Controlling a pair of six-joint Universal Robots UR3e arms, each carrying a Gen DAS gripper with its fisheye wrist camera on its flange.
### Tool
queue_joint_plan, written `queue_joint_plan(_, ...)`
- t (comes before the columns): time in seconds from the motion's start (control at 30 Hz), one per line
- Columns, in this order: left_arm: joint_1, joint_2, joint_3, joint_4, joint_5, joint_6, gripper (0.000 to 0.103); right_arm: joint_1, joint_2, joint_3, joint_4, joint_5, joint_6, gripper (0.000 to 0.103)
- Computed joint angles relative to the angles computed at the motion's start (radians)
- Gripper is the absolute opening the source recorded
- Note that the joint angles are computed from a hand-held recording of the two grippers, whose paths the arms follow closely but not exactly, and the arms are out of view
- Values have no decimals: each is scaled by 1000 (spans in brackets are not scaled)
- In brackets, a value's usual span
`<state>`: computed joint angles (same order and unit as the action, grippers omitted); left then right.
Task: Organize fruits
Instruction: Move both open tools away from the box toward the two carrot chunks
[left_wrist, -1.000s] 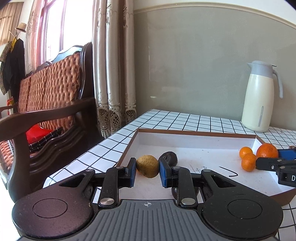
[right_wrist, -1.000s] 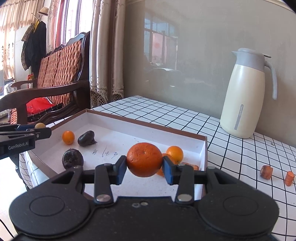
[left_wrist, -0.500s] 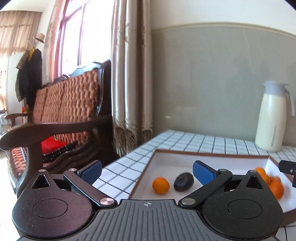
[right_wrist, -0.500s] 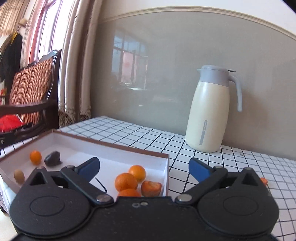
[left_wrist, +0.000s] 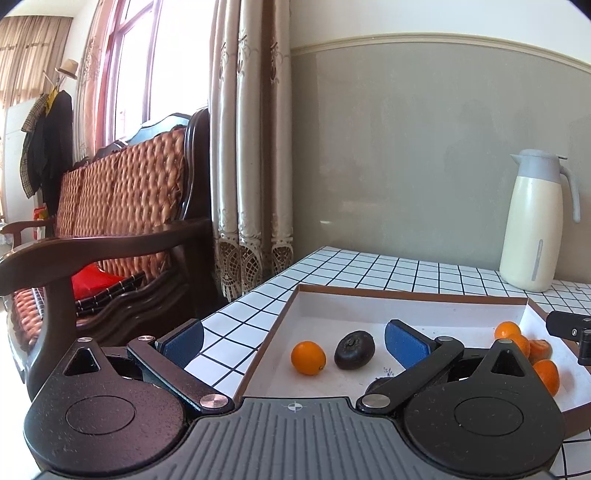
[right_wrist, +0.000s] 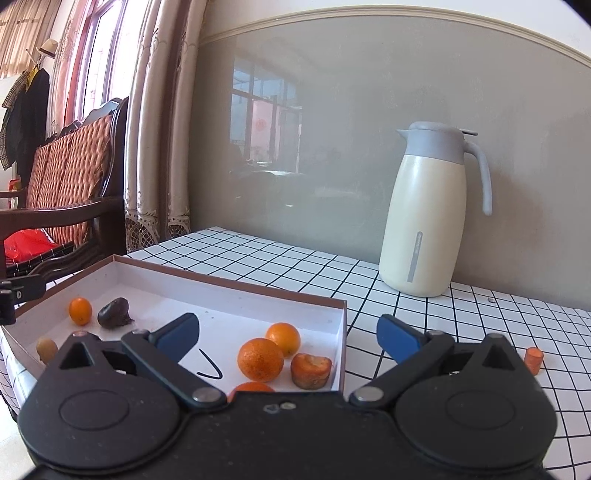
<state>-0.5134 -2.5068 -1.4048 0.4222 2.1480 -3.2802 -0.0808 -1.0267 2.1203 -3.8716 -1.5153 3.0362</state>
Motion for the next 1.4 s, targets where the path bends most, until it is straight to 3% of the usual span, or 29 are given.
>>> queue_joint_plan(0.83,-65,5,52,-47,-11,35,103,-65,-90,110,-25,18,-53,97)
queue_joint_plan(1.4,-167,-89,291,-203,4,103,103,-238,-213,282,-83,122,-124,97)
